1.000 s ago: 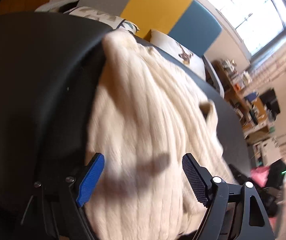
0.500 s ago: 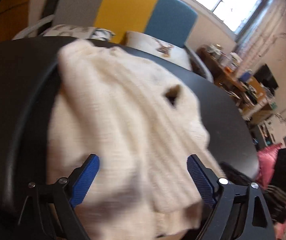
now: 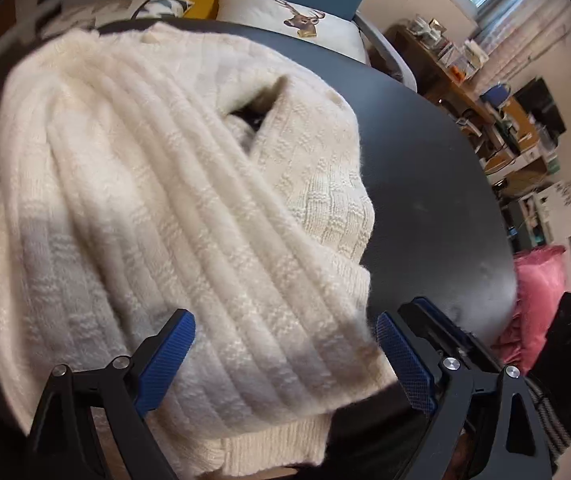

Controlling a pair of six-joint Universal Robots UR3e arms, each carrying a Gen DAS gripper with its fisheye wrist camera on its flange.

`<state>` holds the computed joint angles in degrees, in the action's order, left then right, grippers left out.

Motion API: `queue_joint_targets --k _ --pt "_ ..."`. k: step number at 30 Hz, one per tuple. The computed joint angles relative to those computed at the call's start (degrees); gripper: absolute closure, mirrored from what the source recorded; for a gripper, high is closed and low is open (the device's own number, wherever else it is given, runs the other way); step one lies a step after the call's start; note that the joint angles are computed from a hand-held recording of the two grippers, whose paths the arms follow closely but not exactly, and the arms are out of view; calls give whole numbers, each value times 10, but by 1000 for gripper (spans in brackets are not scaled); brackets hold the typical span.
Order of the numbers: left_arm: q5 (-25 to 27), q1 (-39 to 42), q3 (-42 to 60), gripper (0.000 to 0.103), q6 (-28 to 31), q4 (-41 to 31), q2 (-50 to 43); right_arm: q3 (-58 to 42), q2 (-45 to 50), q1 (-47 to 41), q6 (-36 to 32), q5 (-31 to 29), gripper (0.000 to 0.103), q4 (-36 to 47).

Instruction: Fold clothes

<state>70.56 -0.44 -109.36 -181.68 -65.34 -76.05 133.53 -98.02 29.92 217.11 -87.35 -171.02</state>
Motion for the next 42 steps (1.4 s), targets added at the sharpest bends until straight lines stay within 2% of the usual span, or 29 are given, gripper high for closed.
queue_joint_targets --k 3,5,7,8,10,13,16,20,24,27,32,42 --pt "59 -49 41 9 -15 -6 -50 12 -10 -10 4 8 74 2" --pt "80 -62 35 11 -15 21 -64 14 -12 -14 4 7 74 7" --pt "95 -65 16 45 -10 50 -62 20 -14 -18 4 10 74 6" --pt "103 -65 5 50 -6 64 -57 23 -15 -21 4 11 74 6" --pt "71 -35 -18 71 20 66 -31 28 -14 -25 3 19 74 1" --pt "-18 60 -37 90 62 12 24 26 4 -37 4 61 74 -21" --pt "-109 170 -38 91 125 -79 87 -5 31 -23 3 69 74 2" --pt "-191 310 13 91 253 -229 153 -54 68 3 0 61 72 50" --pt "-240 404 87 91 324 -326 139 -76 97 13 5 75 72 57" --pt "-244 451 144 91 346 -328 98 -101 107 29 6 57 72 83" --pt "-217 535 208 91 391 -307 18 -120 112 40 21 44 71 104" --pt "-105 576 366 91 276 -115 -238 -196 133 70 30 10 71 196"
